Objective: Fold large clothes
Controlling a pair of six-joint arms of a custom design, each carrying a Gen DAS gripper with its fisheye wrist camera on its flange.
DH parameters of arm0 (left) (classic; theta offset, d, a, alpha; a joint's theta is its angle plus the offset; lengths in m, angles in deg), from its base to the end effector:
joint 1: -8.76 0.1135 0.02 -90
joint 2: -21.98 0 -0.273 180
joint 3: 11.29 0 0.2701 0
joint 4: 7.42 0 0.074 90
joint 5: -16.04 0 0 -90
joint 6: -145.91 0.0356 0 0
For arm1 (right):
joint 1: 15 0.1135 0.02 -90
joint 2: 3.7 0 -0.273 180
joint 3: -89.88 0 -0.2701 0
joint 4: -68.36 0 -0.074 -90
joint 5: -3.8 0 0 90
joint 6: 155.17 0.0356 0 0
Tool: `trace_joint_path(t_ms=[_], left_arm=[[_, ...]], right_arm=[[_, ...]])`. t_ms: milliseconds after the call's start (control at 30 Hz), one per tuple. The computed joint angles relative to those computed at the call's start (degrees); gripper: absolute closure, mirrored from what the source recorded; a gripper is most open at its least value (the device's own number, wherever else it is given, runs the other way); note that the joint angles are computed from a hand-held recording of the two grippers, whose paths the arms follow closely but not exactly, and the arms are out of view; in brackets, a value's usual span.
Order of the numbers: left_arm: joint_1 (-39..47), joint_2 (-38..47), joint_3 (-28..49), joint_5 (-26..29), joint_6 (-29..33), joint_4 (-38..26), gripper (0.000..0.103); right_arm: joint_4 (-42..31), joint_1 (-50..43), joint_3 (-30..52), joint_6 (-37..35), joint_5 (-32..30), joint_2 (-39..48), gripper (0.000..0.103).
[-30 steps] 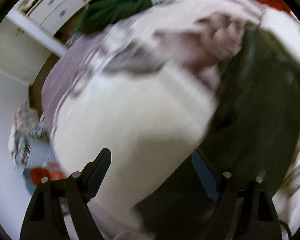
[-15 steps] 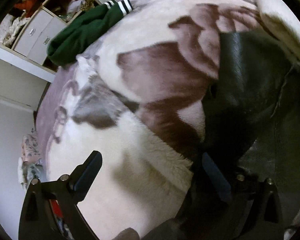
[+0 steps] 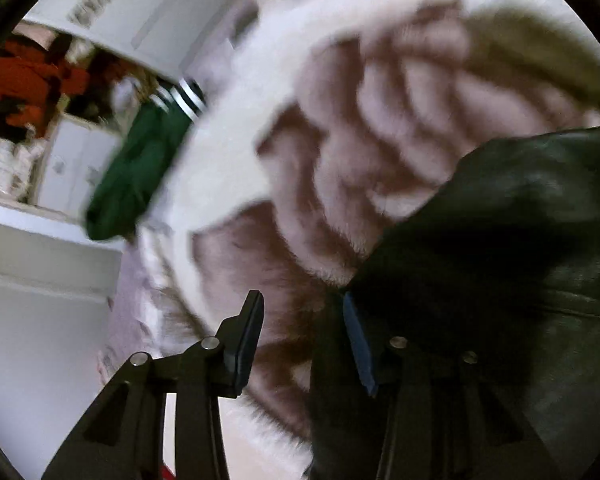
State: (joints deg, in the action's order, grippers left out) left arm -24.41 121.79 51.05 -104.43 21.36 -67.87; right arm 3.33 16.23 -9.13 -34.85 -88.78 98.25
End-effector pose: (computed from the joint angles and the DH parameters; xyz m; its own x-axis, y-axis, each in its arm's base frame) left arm 0.2329 -0.1307 0.1145 -0.9835 0.0589 -0.1714 -0.0336 0.8701 0.4918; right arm 0.2868 0.1758 0.1747 -0.9992 -0.0160 -0.0377 -0.0188 0.9971 0.0741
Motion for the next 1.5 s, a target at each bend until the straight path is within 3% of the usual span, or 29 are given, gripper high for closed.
trace_joint_path(t_ms=[33,100,267,367,433,600,667,800,933,1067,1133,1200,1300,1400,1500], left_arm=[[1.54,0.46,-0.63,1.05,1.84,2.44,0.061],[2.75,0.8,-0.76,1.97,3.27,3.8,0.061],[5.88,-5.1,-1.97,5.85,4.34,2.34,0.061],[5.28,-18.06,-4.77,5.12,3.33,-3.11,0.061],[3.73,-28.22,-6.24,6.39,0.12,-10.03,0.057],[-5.47,-41.32,-10.86,18.32,-10.38,-17.83,0.054],[-10.44,-40.89,-14.04,22.1,-14.74,-14.63,0.053],[-14.09,-33.74,-20.05,22.78,-17.5,-2.11,0.044],[-9.39,-31.41,-24.08,26.56,-13.53,7.6,0.044],[-7.13,-33.75,-25.45,28.64,-10.85,8.65,0.043],[-7.39,-36.1,-25.14,28.62,-11.38,6.59,0.045],[-9.64,-40.86,-23.58,27.52,-15.73,1.57,0.048],[-18.38,-46.79,-20.83,24.12,-26.34,-3.32,0.058],[-25.3,-44.58,-18.41,19.32,-34.72,-5.28,0.077],[-22.72,-50.2,-17.74,21.47,-38.48,-9.93,0.079]], right_arm=[[0.03,-0.24,0.52,0.11,0.7,3.54,0.103],[2.79,-2.75,0.23,0.75,-3.0,7.54,0.103],[1.38,-2.22,2.41,1.02,-2.33,8.69,0.103],[-1.56,-3.26,1.53,1.63,-5.5,3.87,0.103],[-1.92,-3.72,-1.6,1.83,-10.14,-2.42,0.1],[-4.59,0.22,-9.57,3.16,-16.34,-15.83,0.099],[-5.24,3.21,-13.69,6.42,-17.65,-20.53,0.098],[-4.28,7.37,-24.34,15.12,-19.49,-29.67,0.073],[-2.26,8.93,-32.37,25.3,-20.26,-36.58,0.071],[-2.33,4.07,-35.22,23.97,-22.55,-41.34,0.07],[1.41,0.56,-36.87,22.4,-25.53,-41.39,0.039],[8.84,-4.99,-39.42,19.94,-30.3,-39.9,0.029],[21.3,-8.28,-40.38,18.54,-34.82,-31.12,0.029],[32.38,-10.58,-40.62,16.76,-39.13,-22.12,0.029],[42.57,-12.29,-39.6,16.24,-42.85,-13.24,0.028]])
